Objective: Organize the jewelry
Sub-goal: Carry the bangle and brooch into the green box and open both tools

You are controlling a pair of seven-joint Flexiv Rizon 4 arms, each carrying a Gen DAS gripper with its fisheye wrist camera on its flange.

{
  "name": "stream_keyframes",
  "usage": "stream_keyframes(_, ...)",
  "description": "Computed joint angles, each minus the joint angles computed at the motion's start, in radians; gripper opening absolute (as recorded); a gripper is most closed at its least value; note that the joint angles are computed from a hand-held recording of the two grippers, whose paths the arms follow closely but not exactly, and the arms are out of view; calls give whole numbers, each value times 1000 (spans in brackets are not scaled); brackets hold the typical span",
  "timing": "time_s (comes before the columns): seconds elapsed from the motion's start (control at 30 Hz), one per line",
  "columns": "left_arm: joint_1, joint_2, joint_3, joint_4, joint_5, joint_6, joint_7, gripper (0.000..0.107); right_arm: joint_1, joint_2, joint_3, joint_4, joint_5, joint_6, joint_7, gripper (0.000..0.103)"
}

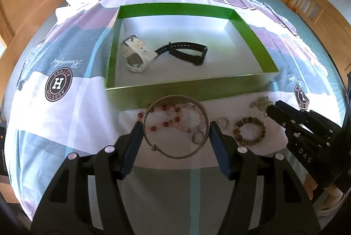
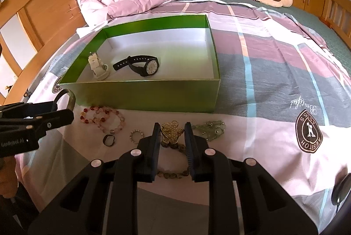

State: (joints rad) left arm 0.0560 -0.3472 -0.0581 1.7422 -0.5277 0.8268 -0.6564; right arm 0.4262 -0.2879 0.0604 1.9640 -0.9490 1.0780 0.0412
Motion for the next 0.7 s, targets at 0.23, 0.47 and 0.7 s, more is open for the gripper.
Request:
stream_keyframes(0.23,6,7,-6,6,-33,12,19,61,-2,5,-13,6,-73,39,36,22)
stream_keyframes(0.47,7,7,-14,-5,-59,47,47,61,-14,19,-23,3,-166,69,98,22)
stream_keyframes(0.7,1,-27,-41,-65,-107,143,65,61,-44,23,-26,-36,-216,61,129,22)
